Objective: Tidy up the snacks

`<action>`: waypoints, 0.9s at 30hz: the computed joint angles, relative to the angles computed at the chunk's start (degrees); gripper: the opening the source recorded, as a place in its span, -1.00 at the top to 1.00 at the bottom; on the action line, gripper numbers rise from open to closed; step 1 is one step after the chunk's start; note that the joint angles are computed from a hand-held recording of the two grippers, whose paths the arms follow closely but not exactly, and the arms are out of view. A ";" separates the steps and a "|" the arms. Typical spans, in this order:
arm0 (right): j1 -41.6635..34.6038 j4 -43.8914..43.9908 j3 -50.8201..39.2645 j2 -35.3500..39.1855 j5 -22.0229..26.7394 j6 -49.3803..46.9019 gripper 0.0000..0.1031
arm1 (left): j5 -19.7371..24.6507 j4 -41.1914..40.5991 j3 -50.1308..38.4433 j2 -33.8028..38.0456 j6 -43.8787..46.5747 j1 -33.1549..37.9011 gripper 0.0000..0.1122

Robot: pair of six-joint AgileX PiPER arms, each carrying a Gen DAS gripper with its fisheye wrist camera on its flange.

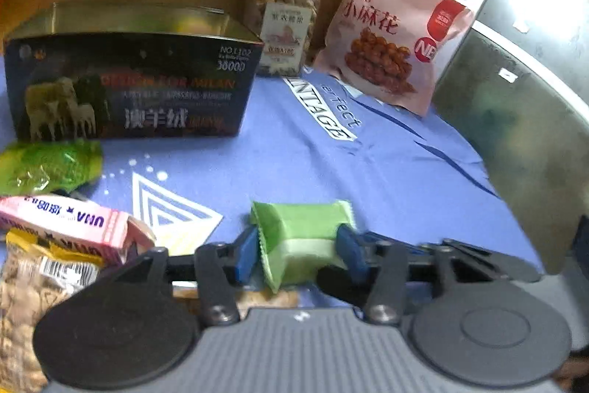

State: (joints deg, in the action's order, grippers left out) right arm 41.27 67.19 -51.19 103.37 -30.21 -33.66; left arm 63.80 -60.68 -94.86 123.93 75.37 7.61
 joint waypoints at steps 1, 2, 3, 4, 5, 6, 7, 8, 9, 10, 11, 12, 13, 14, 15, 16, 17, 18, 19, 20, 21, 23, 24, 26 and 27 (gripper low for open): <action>-0.93 -3.50 1.14 -0.59 0.50 4.94 -0.03 | -0.92 -1.99 1.65 -0.26 3.23 0.09 0.08; -1.70 -5.92 1.71 -0.88 1.16 8.01 -0.03 | -1.01 -3.70 2.51 -0.08 4.77 0.38 0.08; -1.69 -6.49 1.71 -0.83 1.10 8.79 -0.03 | -0.76 -5.30 3.09 0.28 6.03 0.75 0.08; -1.28 -5.01 1.17 -0.67 0.99 7.28 -0.03 | -0.24 -5.81 3.02 0.58 6.14 1.07 0.09; -1.02 -3.62 0.66 -0.49 0.93 5.57 -0.05 | 0.19 -5.73 2.73 0.77 5.71 1.38 0.10; -0.53 -2.02 0.25 -0.33 0.63 3.82 -0.05 | 0.41 -5.84 2.70 0.86 5.68 1.63 0.10; -0.02 -0.02 -0.30 -0.13 0.31 1.62 -0.05 | 0.08 -6.05 3.12 0.61 6.04 1.57 0.10; 0.35 2.02 -1.05 0.20 0.04 -0.87 -0.06 | -0.40 -6.31 3.73 0.29 6.64 1.56 0.10; 0.66 3.32 -1.36 0.38 -0.29 -2.53 -0.06 | -1.11 -6.79 4.77 -0.30 7.67 1.64 0.10; 0.89 4.44 -1.72 0.60 -0.56 -3.98 -0.06 | -1.77 -7.37 5.77 -0.78 8.80 1.76 0.10; 1.05 5.44 -2.12 0.79 -0.72 -5.23 -0.06 | -2.29 -7.87 6.70 -1.31 9.61 1.82 0.10; 1.14 5.33 -1.85 0.73 -0.93 -5.09 -0.06 | -2.67 -8.33 7.27 -1.61 10.26 1.90 0.10; 1.04 5.11 -1.76 0.72 -0.88 -4.90 -0.06 | -3.09 -8.91 7.96 -1.96 10.94 2.06 0.12; 1.02 5.12 -1.74 0.73 -0.90 -4.89 -0.06 | -3.51 -9.54 8.54 -2.25 11.43 2.14 0.14; 1.23 5.61 -1.82 0.80 -1.16 -5.30 -0.06 | -3.82 -10.20 9.15 -2.53 12.01 2.26 0.17; 1.51 6.52 -2.02 0.88 -1.48 -6.25 -0.06 | -4.05 -10.87 9.72 -2.79 12.71 2.44 0.17; 1.92 7.89 -2.40 1.07 -1.97 -7.67 -0.06 | -4.24 -11.08 9.96 -2.95 12.95 2.50 0.17; 2.37 9.36 -2.86 1.31 -2.51 -9.29 -0.06 | -4.64 -11.35 10.47 -3.27 13.34 2.55 0.17; 2.71 10.70 -3.34 1.56 -2.96 -10.92 -0.06 | -4.79 -11.64 10.78 -3.47 13.61 2.60 0.17; 2.97 11.75 -3.71 1.75 -3.37 -12.25 -0.06 | -4.55 -12.10 10.98 -3.54 14.06 2.82 0.17; 3.14 12.29 -3.87 1.84 -3.68 -12.89 -0.06 | -4.22 -12.76 11.29 -3.59 14.70 3.10 0.17; 3.22 12.24 -3.66 1.71 -3.95 -12.58 -0.06 | -3.66 -13.56 11.96 -3.79 15.75 3.63 0.17; 3.16 12.16 -3.62 1.67 -3.89 -12.42 -0.06 | -3.92 -13.00 11.86 -3.87 15.29 3.46 0.17; 3.20 12.76 -3.88 1.79 -3.96 -13.28 -0.06 | -4.50 -11.71 11.25 -3.84 13.65 2.96 0.17; 3.35 13.19 -4.08 1.92 -4.09 -13.88 -0.07 | -4.24 -11.72 10.99 -3.65 13.36 3.05 0.17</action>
State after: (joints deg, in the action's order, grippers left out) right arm 44.62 80.38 -55.26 105.30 -34.30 -47.54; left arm 59.55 -72.40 -83.87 120.28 88.73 10.66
